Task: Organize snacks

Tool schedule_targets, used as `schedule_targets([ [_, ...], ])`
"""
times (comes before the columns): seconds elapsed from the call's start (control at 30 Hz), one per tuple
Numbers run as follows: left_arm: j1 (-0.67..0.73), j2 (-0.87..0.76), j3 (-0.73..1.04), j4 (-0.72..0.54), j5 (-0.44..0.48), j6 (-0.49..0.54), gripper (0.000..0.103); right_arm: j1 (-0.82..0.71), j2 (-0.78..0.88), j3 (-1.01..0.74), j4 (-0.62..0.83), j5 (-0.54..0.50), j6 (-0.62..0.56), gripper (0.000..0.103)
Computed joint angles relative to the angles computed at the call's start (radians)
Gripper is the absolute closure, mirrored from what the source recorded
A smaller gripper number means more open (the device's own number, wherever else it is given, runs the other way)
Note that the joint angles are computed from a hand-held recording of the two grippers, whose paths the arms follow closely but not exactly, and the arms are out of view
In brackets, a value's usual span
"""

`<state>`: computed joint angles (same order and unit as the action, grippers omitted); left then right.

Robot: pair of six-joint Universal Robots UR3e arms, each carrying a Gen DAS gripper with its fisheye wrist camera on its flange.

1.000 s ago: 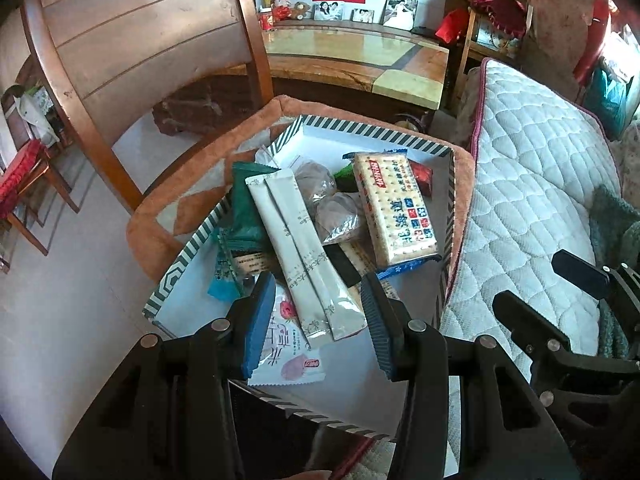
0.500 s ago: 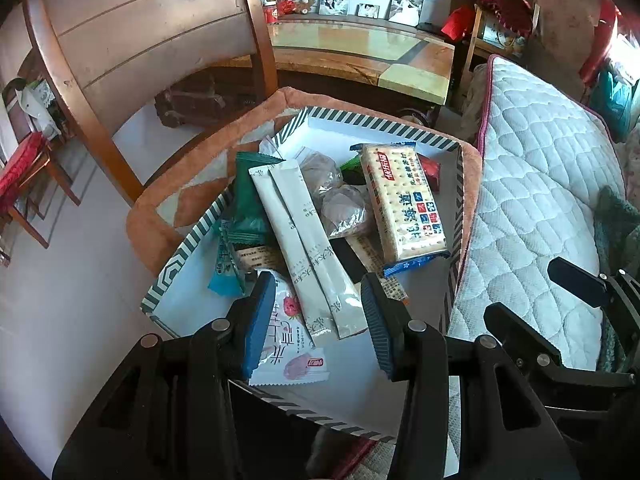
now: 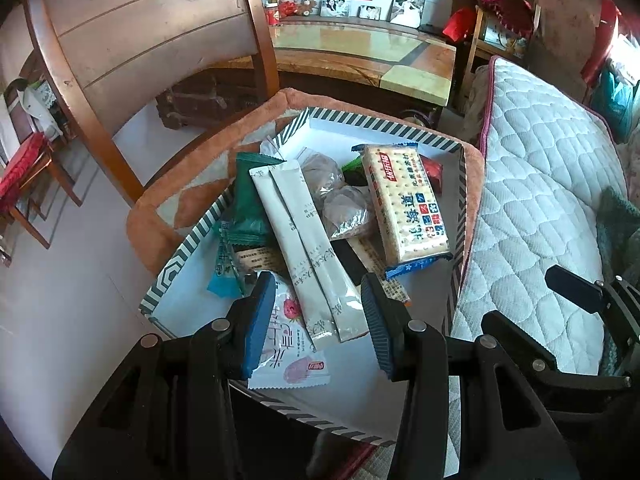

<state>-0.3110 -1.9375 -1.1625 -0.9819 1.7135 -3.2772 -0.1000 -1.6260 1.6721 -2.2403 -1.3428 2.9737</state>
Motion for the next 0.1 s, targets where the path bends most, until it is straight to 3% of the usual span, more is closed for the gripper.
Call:
schedule_targets([
  [0.1,-0.001,-0.001,0.006,-0.005,0.000,0.002,0.059,-0.010,-0.005,0.007,0.003,0.004,-0.002,0.030],
])
